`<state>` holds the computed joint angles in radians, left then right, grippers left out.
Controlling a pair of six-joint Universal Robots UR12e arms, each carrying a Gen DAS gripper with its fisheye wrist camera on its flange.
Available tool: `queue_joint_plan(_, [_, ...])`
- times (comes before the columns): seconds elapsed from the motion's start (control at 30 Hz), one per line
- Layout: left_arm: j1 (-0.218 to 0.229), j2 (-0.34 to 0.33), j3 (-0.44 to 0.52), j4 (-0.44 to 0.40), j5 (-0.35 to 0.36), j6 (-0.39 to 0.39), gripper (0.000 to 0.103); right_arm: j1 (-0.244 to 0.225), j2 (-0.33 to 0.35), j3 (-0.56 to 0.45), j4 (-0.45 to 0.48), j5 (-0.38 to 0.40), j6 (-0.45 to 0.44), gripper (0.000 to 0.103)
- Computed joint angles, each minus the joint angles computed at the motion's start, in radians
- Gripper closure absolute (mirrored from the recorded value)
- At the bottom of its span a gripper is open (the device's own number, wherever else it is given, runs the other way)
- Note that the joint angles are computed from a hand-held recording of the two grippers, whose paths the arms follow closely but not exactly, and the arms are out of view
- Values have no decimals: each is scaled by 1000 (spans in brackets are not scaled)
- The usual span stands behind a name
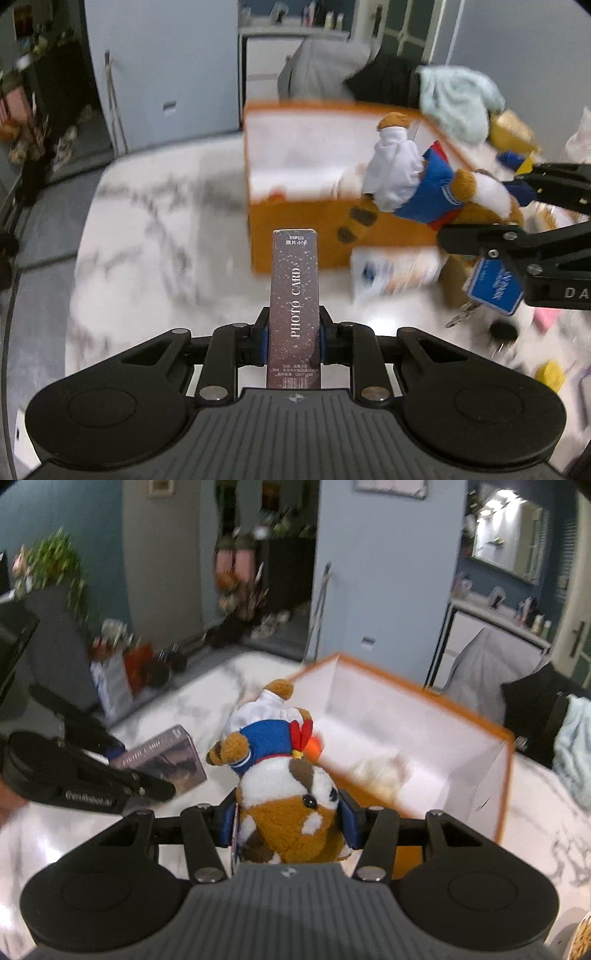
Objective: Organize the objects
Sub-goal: 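Carry the photo card box and plush toy into the orange box and release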
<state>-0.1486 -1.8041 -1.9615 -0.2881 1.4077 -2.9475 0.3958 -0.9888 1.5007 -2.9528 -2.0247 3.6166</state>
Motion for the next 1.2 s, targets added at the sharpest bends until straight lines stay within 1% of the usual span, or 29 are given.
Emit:
queue_joint_plan(0.2, [-28,-27,82,59,-19,-26,76,-18,-26,19,-72,-66,37,48])
queue_joint_plan(0.37, [-51,-73,149,122,-27,-36,76,-46,-38,26,-108,-111,84,48])
queue_joint_plan(0.5, [-73,-123,196,174,-22,-47,76,-64,-35,22,-132,-153,130,48])
queue_joint_plan(0.6, [-91,-162,228,180,13,-37,76,-72,-22,12,-125,-189,167,48])
queue_joint_plan(0.7, [-99,-193,253,165,28,-47,76,-77,-10,6,-78,-208,200,48])
queue_joint_plan(0.8, [-106,-220,270,153,47,-63,76,-88,4,3,-8,-190,235,48])
queue_joint_plan(0.87, [-109,-233,276,146,57,-78,76,-96,13,1,26,-157,263,48])
queue_joint_plan(0.97, [-116,-247,283,130,85,-75,76,-103,26,1,62,-127,283,48])
queue_joint_plan(1.1, [-116,-257,282,107,102,-90,76,-106,33,5,68,-109,301,48])
queue_joint_plan(1.2, [-118,-270,290,84,132,-106,76,-109,40,0,79,-95,306,48])
